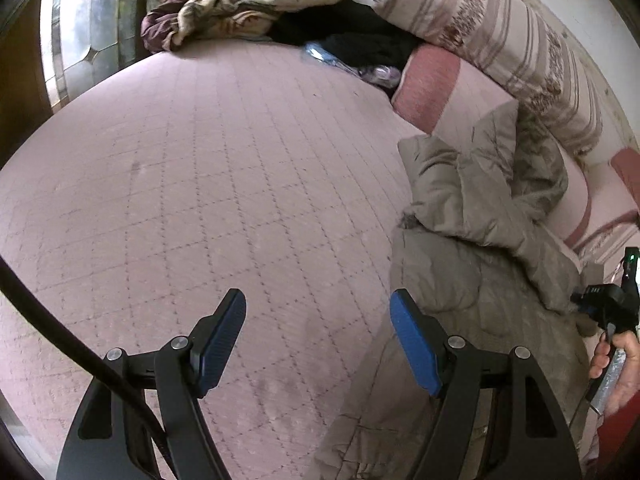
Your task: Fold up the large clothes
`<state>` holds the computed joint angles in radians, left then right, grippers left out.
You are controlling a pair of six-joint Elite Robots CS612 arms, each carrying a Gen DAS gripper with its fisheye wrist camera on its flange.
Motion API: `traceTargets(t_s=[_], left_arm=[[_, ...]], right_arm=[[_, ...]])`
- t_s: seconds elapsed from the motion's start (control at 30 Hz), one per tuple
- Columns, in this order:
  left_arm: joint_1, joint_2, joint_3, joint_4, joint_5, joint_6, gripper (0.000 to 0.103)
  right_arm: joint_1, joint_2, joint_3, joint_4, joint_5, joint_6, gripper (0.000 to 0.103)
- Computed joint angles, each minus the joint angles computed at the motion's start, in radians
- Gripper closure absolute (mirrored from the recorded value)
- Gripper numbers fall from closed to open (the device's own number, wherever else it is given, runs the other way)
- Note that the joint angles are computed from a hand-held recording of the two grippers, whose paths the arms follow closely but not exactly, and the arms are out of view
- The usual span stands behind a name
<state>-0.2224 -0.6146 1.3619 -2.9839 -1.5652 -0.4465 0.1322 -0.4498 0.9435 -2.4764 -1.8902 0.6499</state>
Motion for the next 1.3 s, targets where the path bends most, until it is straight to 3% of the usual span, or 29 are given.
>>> traceTargets(t_s=[0.13, 0.23, 0.3, 0.33, 0.47, 0.63, 0.87, 0.9, 0.97, 1.07, 1.2, 1.3], left_arm=[[-0.011, 0.005, -0.008, 0.031, 0.007, 0.028, 0.03], [-0.019, 0.008, -0.014, 0.061, 0.023, 0.05, 0.029], [-0.021, 0.01, -0.017, 0.081, 0.022, 0.061, 0.029], [-0.023, 0.011, -0.019, 0.091, 0.022, 0.064, 0.029], [-0.035, 0.012, -0.018, 0.113, 0.051, 0.081, 0.029], [-0.055, -0.012, 0.035, 0.059, 0.118, 0.075, 0.029], [-0.097, -0.071, 0.161, -0.058, 0.183, 0.116, 0.029], [-0.104, -0.084, 0.179, -0.074, 0.187, 0.117, 0.029], [-0.113, -0.106, 0.209, -0.108, 0.175, 0.112, 0.029], [-0.131, -0.137, 0.233, -0.125, 0.154, 0.122, 0.029], [-0.151, -0.156, 0.233, -0.103, 0.129, 0.111, 0.029], [-0.159, -0.166, 0.224, -0.043, 0.103, 0.057, 0.029]], right_arm=[[-0.03, -0.014, 0.062, -0.023, 0.043, 0.072, 0.083], [-0.045, -0.033, 0.112, -0.078, 0.08, 0.129, 0.072], [-0.045, -0.052, 0.145, -0.1, 0.076, 0.125, 0.057], [-0.046, -0.063, 0.165, -0.115, 0.074, 0.114, 0.054], [-0.048, -0.128, 0.287, -0.208, 0.092, 0.051, 0.053], [-0.07, -0.249, 0.522, -0.363, 0.146, 0.005, 0.053], [-0.133, -0.384, 0.78, -0.563, 0.073, -0.005, 0.053], [-0.149, -0.399, 0.814, -0.604, 0.072, 0.009, 0.049], [-0.172, -0.409, 0.848, -0.656, 0.092, 0.029, 0.039], [-0.213, -0.399, 0.871, -0.714, 0.159, 0.072, 0.038], [-0.254, -0.338, 0.832, -0.751, 0.25, 0.145, 0.038], [-0.281, -0.289, 0.777, -0.753, 0.312, 0.189, 0.039]])
